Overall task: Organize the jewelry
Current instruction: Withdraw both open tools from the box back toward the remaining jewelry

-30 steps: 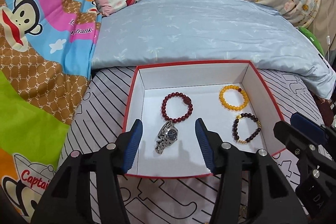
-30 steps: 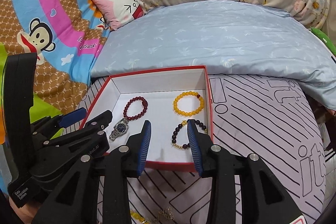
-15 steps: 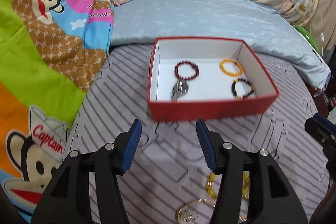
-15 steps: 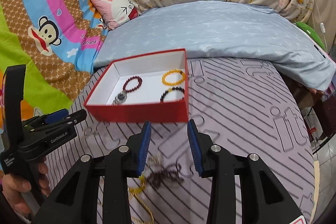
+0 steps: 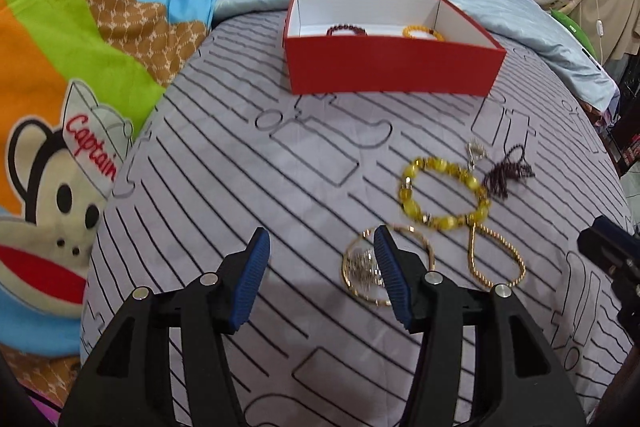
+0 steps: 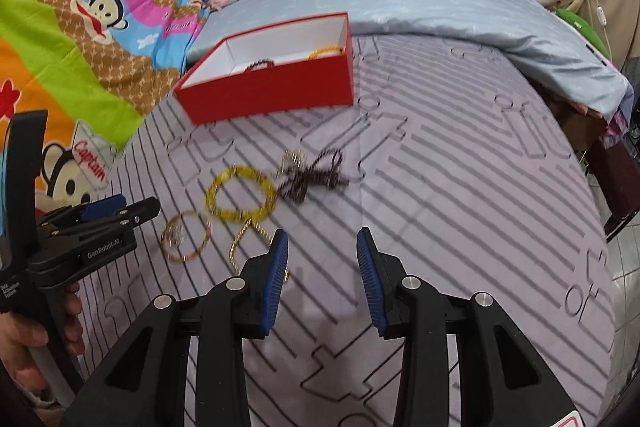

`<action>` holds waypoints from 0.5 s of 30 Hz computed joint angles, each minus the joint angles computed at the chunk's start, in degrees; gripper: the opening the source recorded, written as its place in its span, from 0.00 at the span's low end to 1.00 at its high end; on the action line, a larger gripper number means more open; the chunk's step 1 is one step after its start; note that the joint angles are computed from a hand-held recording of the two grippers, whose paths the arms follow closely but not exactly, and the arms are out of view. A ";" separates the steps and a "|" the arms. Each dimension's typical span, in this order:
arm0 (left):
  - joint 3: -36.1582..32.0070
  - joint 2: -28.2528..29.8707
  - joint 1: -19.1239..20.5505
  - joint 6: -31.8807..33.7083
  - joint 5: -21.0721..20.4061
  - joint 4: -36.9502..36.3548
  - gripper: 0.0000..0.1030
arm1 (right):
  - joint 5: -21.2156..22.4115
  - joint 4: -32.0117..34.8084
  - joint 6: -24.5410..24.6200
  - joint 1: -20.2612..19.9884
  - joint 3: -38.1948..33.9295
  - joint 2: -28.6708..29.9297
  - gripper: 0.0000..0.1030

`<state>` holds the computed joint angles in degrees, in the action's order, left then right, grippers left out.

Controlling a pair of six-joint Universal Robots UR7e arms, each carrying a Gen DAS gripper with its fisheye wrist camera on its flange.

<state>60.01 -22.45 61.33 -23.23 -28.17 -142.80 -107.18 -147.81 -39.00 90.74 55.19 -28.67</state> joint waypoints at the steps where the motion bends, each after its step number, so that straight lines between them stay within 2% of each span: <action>1: 0.80 -0.22 -0.04 -0.76 -0.07 -0.02 0.51 | -0.06 0.20 0.21 -0.10 0.68 -0.19 0.35; 6: 2.27 -0.55 0.18 -2.79 -0.57 0.54 0.51 | -0.05 1.11 0.10 -0.16 2.44 -0.38 0.35; 15: 0.95 -0.10 0.43 -2.62 -2.47 0.45 0.51 | 0.51 4.14 0.67 0.27 -0.87 1.80 0.35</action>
